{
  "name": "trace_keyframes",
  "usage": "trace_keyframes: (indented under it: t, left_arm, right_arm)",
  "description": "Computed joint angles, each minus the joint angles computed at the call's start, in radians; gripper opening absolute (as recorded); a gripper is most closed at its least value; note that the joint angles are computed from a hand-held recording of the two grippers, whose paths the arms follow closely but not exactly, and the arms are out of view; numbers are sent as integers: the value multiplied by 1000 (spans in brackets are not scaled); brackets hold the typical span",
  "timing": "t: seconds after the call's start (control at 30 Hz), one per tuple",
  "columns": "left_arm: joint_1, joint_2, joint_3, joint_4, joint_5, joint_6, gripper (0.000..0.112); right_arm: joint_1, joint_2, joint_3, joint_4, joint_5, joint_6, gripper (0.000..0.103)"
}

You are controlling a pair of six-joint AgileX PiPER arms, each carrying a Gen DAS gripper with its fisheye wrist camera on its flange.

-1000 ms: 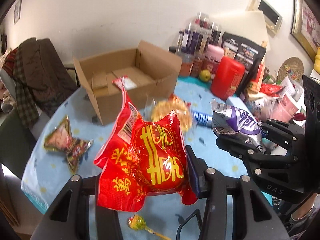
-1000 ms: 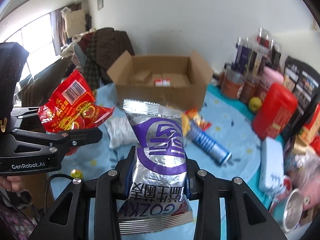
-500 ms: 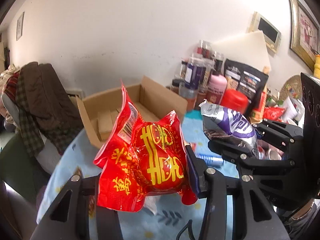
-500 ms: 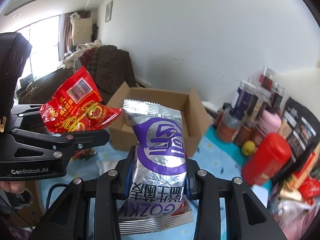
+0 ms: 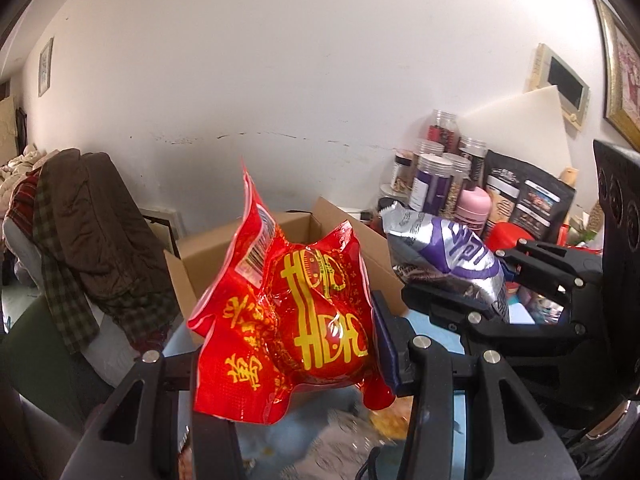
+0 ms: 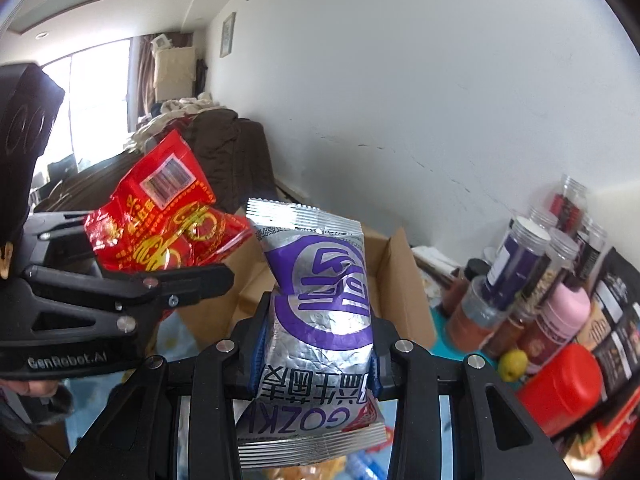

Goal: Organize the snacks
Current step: 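Lower the red bag with the left tool into the box while the right tool lowers the silver packet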

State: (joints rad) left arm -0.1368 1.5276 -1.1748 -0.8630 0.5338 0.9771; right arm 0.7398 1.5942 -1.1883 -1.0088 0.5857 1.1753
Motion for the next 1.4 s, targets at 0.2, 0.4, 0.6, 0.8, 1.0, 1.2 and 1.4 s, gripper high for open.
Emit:
trace_keyframes:
  t: [0.2,0.4,0.6,0.8,1.0,1.2,1.4]
  left_arm:
    - [1,151,-171,63,14,-52,46]
    - [-25,279,-345,176,-9,-130,46]
    - [-40,409,-529,304,32,-258,46]
    - [-50,538,-707,423,110,-379,46]
    - [-64,653,-870,515,203,-475,46]
    - [-74,746,-997,577,283,-554,46]
    - [-78,815,-1100,612,366,-621,46]
  right_arm:
    - [-96,102,-117,74,-58,-126,37]
    - [-188,210,-251,204,-101,-292,37]
    - [-258,315,-388,384,-114,-486,37]
    - [-304,424,-526,547,-74,-643,37]
    - [-330,529,-659,659,3,-764,37]
    - [-348,605,-765,753,95,-829,38]
    - [-351,675,-856,782,178,-859,38]
